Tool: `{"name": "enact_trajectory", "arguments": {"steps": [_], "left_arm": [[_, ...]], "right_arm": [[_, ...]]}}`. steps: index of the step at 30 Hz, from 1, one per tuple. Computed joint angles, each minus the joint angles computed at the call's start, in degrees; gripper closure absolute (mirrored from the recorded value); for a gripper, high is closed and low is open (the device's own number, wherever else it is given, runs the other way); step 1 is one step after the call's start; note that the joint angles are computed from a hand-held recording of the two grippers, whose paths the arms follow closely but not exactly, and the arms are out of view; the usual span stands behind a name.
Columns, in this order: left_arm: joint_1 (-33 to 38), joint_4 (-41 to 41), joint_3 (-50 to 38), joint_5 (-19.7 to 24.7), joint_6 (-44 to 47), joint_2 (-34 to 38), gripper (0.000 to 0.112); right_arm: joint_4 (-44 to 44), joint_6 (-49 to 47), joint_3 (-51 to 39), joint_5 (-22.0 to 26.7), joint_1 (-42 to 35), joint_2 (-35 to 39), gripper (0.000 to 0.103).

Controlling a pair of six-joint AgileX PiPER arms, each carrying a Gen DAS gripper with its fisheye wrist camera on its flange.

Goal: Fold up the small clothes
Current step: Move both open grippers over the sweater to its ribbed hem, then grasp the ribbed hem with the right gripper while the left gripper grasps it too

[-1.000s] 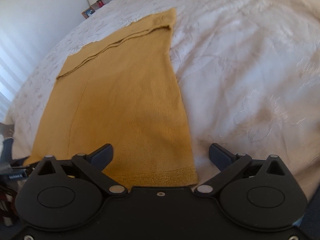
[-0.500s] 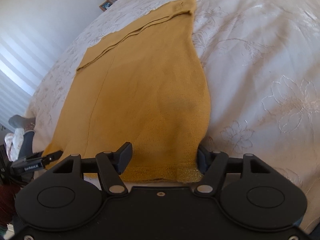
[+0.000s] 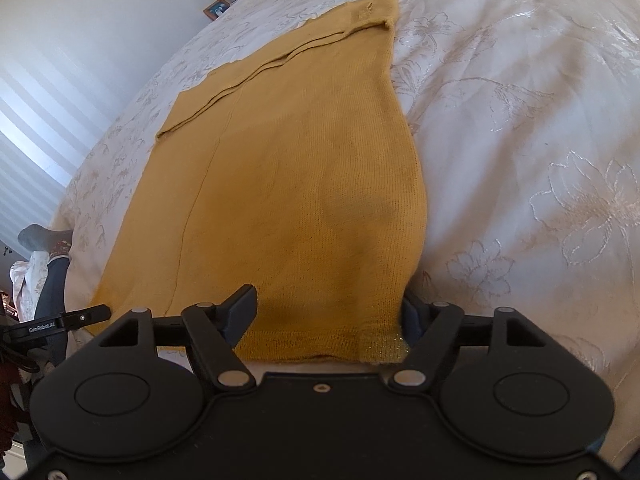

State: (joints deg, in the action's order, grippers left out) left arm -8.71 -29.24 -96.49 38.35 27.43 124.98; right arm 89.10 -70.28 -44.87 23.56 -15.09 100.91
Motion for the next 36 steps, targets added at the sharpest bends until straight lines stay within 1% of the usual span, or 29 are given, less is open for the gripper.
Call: {"name": "enact_trajectory", "arguments": {"steps": [2, 5, 8, 11, 15, 18, 21, 23, 24, 25, 26, 27, 29, 30, 32, 33, 34, 35, 36], "left_arm": [[0.6, -1.5, -0.2, 0.3, 0.7, 0.4, 0.037], [0.4, -2.1, -3.1, 1.0, -1.0, 2.4, 0.037], [-0.3, -3.7, -4.4, -0.7, 0.3, 3.9, 0.036], [-1.1, -3.7, -3.9, -2.3, 2.6, 3.9, 0.036], [-1.5, -4.5, -0.2, -4.7, 7.0, 2.1, 0.036], [-1.8, -4.4, 0.8, -5.3, 7.6, 1.5, 0.036], [-1.7, -4.7, 0.1, -5.2, 7.5, 2.0, 0.037], [-1.4, -6.2, 0.8, -5.9, 8.3, 1.8, 0.043], [-0.9, -7.6, 1.7, -6.3, 9.5, 1.4, 0.045], [-0.7, -8.3, 1.9, -6.3, 9.6, 1.4, 0.048], [-0.4, -8.9, 1.9, -6.4, 9.6, 1.4, 0.053], [-0.1, -9.8, 2.0, -6.4, 9.6, 1.4, 0.055], [0.4, -10.9, 1.6, -6.0, 9.2, 1.7, 0.060], [0.5, -11.1, 1.4, -5.9, 8.9, 1.8, 0.061], [0.6, -11.8, 1.3, -6.0, 9.2, 1.9, 0.065], [0.6, -12.3, 1.4, -6.0, 9.7, 1.9, 0.067], [0.9, -14.1, 1.6, -5.6, 11.5, 2.0, 0.075], [1.4, -16.7, 1.1, -4.0, 13.6, 2.4, 0.088], [2.2, -19.9, 0.3, -1.6, 15.8, 3.2, 0.093]], "right_arm": [[-0.4, 0.2, -0.3, 0.3, 0.1, 0.2, 0.026], [-1.3, 0.8, -0.7, -0.2, 0.8, 0.3, 0.022], [-1.6, 0.8, -0.8, -0.9, 1.3, 0.1, 0.022], [-2.3, 1.3, -0.8, -1.3, 1.6, 0.0, 0.021], [-2.9, 1.4, -1.1, -0.7, 1.6, 0.2, 0.013], [-4.2, 2.2, -1.8, 0.9, 1.5, 0.8, 0.002], [-3.8, 2.2, -1.8, 2.0, 0.9, 0.9, 0.001], [-2.5, 1.6, -1.4, 4.7, -1.1, 1.0, 0.002], [-1.5, 1.5, -0.9, 5.3, -1.9, 0.7, 0.015], [-0.8, 1.8, -0.2, 4.7, -2.4, -0.2, 0.046], [-0.2, 1.9, 0.4, 4.3, -3.0, -0.9, 0.063], [1.1, 1.2, 1.0, 4.7, -3.9, -1.5, 0.082], [6.3, -3.1, 2.9, 5.7, -5.2, -2.8, 0.083], [6.6, -3.3, 3.3, 5.0, -5.0, -3.5, 0.083], [1.8, 0.9, 2.4, 0.1, -2.3, -4.1, 0.083], [0.1, 2.1, 2.2, -1.3, -1.2, -4.0, 0.082], [-1.1, 2.8, 1.8, -1.2, -0.8, -3.6, 0.082], [-2.6, 3.9, 1.3, -0.6, -0.6, -3.0, 0.081], [-4.0, 5.2, 0.6, -0.6, -0.2, -2.5, 0.081]]}}
